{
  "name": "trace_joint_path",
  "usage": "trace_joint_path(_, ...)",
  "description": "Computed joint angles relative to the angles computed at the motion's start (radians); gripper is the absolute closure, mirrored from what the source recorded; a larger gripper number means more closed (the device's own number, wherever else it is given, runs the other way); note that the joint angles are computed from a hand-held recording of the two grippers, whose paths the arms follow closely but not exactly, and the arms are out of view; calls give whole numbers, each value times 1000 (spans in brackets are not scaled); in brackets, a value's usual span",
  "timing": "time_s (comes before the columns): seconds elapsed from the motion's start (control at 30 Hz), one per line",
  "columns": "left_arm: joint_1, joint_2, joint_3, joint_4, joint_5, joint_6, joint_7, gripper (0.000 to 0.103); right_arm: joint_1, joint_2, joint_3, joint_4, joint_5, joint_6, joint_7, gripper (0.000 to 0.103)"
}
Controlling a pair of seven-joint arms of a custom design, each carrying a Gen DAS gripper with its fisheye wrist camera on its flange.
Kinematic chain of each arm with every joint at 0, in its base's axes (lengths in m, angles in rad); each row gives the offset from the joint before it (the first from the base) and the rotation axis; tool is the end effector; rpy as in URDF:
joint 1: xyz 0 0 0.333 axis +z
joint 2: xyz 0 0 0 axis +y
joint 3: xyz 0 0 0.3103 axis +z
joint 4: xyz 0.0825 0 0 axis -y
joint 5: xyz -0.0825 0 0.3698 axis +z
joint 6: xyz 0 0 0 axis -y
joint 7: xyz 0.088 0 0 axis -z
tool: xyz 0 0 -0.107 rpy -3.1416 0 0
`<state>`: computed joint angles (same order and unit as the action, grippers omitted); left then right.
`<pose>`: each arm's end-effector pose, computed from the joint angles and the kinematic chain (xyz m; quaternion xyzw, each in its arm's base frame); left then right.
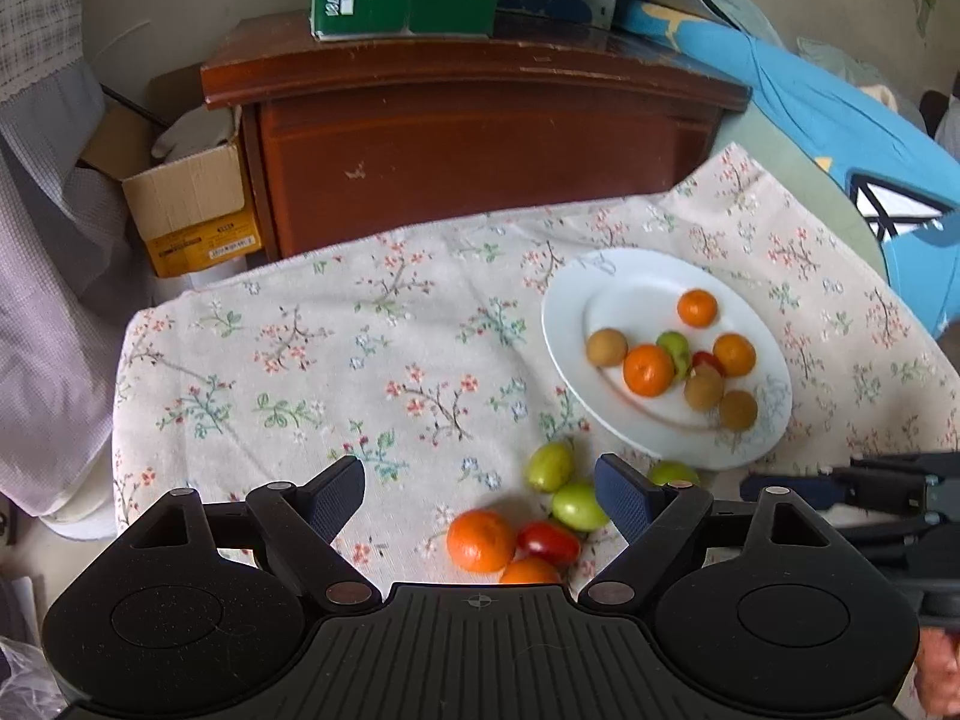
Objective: Organize fruits
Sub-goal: 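Withdraw both tools from the plate back toward the fruit row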
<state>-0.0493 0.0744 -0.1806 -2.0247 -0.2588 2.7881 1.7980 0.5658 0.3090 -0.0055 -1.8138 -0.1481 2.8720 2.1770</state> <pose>0.5887 -0.1233 0.4938 -0.5789 0.7382 -0.3000 0.1733 0.5613 0.3624 0.4609 -0.6841 0.6300 -0.1175 0.3484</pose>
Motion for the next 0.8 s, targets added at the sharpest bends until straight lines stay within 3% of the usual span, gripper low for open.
trace_joint_path(0.4, -25, -37, 3, -68, -17, -78, 148, 18, 3, 26, -7, 15, 19, -9, 16, 61)
trace_joint_path(0.53, -29, -27, 6, -71, -28, -86, 136, 18, -15, 35, 12, 20, 66, -8, 7, 61)
trace_joint_path(0.7, -25, -18, 1, -70, -65, -71, 118, 20, 8, 52, -18, 34, 50, -6, 42, 61)
trace_joint_path(0.8, -26, -13, -1, -68, -73, -66, 109, 28, 3, 65, -14, 46, 61, -6, 47, 61)
